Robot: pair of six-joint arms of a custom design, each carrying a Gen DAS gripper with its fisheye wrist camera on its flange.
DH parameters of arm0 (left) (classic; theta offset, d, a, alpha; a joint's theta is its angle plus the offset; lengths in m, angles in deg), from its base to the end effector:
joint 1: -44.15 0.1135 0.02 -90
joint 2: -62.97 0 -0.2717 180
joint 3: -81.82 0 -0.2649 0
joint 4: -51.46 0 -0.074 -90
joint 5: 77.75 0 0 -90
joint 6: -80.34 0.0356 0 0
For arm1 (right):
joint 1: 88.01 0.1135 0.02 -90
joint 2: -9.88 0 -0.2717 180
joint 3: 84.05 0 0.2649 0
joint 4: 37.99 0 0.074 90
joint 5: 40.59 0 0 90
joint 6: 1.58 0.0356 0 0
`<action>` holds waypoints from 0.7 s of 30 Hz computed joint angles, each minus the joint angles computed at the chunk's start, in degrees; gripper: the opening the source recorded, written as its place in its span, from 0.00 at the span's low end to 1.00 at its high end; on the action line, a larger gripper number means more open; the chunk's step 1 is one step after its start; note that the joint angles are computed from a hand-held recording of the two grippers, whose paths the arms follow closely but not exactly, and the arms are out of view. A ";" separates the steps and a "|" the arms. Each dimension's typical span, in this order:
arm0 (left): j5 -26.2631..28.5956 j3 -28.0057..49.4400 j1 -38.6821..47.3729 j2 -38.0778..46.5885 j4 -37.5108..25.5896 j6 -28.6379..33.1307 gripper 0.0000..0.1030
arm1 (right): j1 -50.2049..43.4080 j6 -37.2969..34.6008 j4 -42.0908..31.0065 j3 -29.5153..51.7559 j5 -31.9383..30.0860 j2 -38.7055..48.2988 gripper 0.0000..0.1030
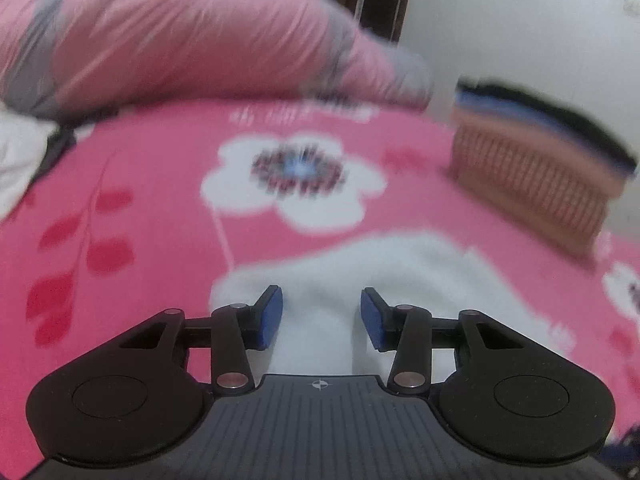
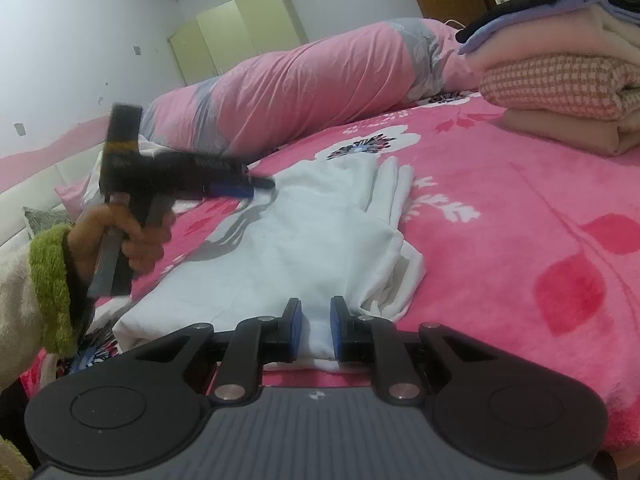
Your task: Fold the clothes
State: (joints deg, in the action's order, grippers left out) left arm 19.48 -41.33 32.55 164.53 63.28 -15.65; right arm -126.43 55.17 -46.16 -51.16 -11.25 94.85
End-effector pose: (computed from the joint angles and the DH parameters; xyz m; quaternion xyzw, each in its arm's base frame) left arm 0.3464 -0.0757 0.1340 0.0730 0.8741 -0.1277 0.4630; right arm 0.1794 -0.1027 0.0958 -0.0919 0.8392 0.2659 0.4654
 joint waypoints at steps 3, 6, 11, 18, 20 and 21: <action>-2.57 6.99 -1.21 5.86 -6.18 1.24 0.50 | -0.09 0.04 -0.03 0.03 -0.19 0.15 0.15; -4.18 9.71 -1.95 9.56 -7.37 1.86 0.52 | 0.09 0.70 1.07 -0.66 0.11 -0.37 0.15; -5.04 1.82 -0.95 -2.84 -7.21 -0.33 0.53 | -0.06 1.13 1.44 -1.07 0.08 -0.81 0.15; -1.69 -16.52 -4.01 -27.59 -9.60 2.56 0.55 | -1.35 1.84 -4.10 -1.19 -0.35 -6.45 0.17; -2.04 -20.82 -7.29 -31.90 -10.26 3.89 0.55 | -2.33 2.88 -4.79 -2.47 -1.15 -11.24 0.18; -2.19 -22.62 -8.99 -33.16 -10.69 4.24 0.55 | -2.75 3.85 -4.71 -3.15 -1.62 -13.68 0.18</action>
